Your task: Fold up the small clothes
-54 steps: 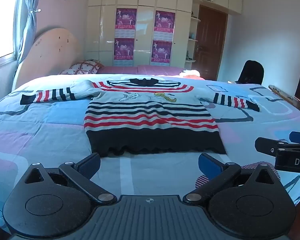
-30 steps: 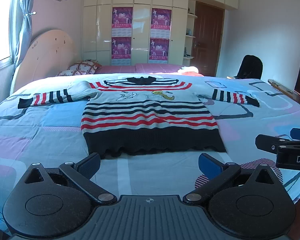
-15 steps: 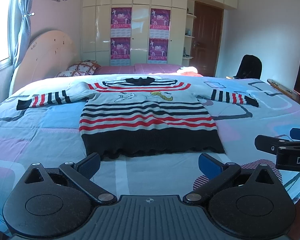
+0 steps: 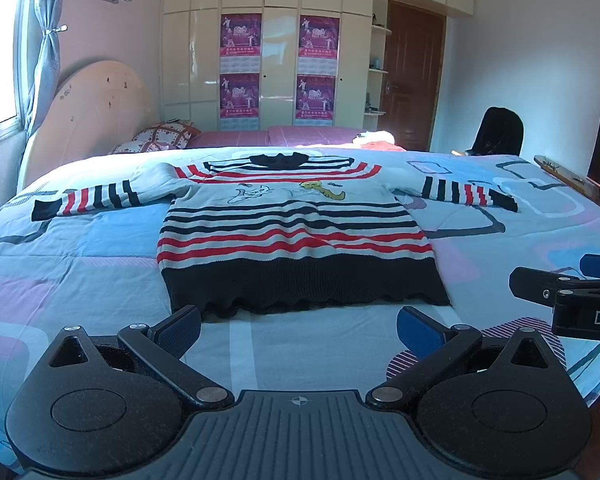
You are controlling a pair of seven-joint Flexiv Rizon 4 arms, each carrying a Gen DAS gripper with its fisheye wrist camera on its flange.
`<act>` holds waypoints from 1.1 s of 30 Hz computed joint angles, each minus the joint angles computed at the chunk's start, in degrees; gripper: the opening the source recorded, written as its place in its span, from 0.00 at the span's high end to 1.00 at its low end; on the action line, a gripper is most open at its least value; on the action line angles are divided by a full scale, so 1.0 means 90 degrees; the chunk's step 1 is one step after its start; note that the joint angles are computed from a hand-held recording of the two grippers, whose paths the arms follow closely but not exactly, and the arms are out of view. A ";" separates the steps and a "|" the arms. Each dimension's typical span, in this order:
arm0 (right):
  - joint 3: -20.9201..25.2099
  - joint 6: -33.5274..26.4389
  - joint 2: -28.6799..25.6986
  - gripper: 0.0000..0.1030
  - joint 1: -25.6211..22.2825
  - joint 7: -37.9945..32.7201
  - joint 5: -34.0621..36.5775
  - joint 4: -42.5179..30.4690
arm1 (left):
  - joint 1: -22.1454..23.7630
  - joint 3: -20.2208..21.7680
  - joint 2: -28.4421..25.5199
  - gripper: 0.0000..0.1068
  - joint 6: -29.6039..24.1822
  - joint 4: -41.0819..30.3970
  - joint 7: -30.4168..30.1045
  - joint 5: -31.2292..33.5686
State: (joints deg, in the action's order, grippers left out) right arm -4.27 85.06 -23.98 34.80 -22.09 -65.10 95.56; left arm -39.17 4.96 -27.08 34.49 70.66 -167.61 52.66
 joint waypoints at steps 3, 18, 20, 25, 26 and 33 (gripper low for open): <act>0.0000 0.0007 -0.0001 0.01 -0.0003 0.0014 -0.0008 -0.0002 | -0.0002 -0.0004 -0.0024 0.04 -0.0025 -0.0036 0.0029 -0.0009; 0.0013 0.0010 -0.0012 0.01 -0.0006 -0.0034 0.0045 -0.0012 | 0.0012 0.0012 -0.0028 0.04 0.0007 -0.0026 0.0042 -0.0037; -0.0001 -0.0001 -0.0013 0.01 0.0005 -0.0019 0.0033 -0.0013 | 0.0013 0.0014 -0.0028 0.04 0.0008 -0.0023 0.0040 -0.0037; -0.0008 0.0013 -0.0014 0.01 0.0009 -0.0011 0.0031 -0.0010 | 0.0012 0.0017 -0.0032 0.04 0.0012 -0.0025 0.0026 -0.0024; -0.0010 0.0009 -0.0014 0.01 0.0012 -0.0007 0.0030 -0.0011 | 0.0016 0.0015 -0.0034 0.04 0.0011 -0.0026 0.0041 -0.0028; -0.0005 0.0024 -0.0016 0.01 0.0008 -0.0040 0.0058 -0.0016 | -0.0002 0.0018 -0.0037 0.04 -0.0012 -0.0029 0.0014 -0.0013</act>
State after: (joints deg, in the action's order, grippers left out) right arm -4.31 85.28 -24.12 34.87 -22.45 -64.58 95.42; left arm -39.19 5.12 -27.41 34.38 70.40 -167.49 52.55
